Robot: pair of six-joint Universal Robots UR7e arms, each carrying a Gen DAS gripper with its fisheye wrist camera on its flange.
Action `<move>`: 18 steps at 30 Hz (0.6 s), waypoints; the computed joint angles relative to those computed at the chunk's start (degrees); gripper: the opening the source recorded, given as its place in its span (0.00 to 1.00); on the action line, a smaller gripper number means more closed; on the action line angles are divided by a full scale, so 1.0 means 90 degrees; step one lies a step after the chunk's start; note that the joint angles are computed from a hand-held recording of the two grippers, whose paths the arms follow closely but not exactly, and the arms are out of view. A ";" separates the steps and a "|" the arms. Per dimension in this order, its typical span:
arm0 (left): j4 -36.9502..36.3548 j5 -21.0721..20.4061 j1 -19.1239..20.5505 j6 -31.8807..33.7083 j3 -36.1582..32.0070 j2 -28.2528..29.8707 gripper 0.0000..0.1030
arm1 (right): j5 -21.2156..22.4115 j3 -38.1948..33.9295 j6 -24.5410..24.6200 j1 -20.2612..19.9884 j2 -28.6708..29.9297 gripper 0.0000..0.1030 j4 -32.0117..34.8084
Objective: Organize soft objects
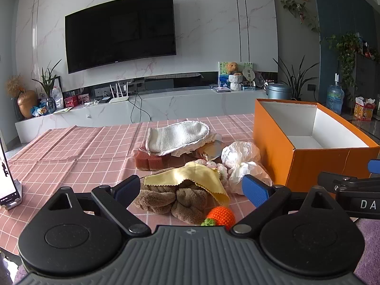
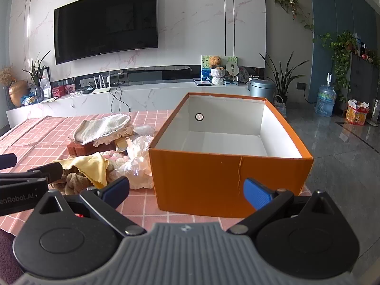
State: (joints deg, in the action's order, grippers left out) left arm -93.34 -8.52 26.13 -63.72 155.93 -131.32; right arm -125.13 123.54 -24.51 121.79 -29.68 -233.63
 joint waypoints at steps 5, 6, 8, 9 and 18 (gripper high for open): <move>0.0145 0.0002 0.0012 -0.0139 -0.0040 0.0034 1.00 | -0.0041 0.0002 0.0061 0.0007 -0.0014 0.98 0.0061; 0.0132 -0.0006 0.0014 -0.0128 -0.0040 0.0039 1.00 | -0.0049 -0.0015 0.0071 0.0003 -0.0011 0.98 0.0090; 0.0180 -0.0025 0.0005 -0.0153 -0.0050 0.0022 1.00 | -0.0049 -0.0007 0.0075 -0.0003 -0.0017 0.98 0.0089; 0.0185 -0.0017 0.0008 -0.0161 -0.0046 0.0022 1.00 | -0.0052 -0.0012 0.0081 -0.0005 -0.0014 0.98 0.0097; 0.0221 -0.0025 0.0014 -0.0188 -0.0043 0.0006 1.00 | -0.0054 -0.0011 0.0103 -0.0016 -0.0006 0.98 0.0107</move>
State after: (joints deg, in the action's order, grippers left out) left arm -91.35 -8.75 26.25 -65.41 155.55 -131.27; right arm -125.62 123.44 -23.58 121.65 -29.74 -232.66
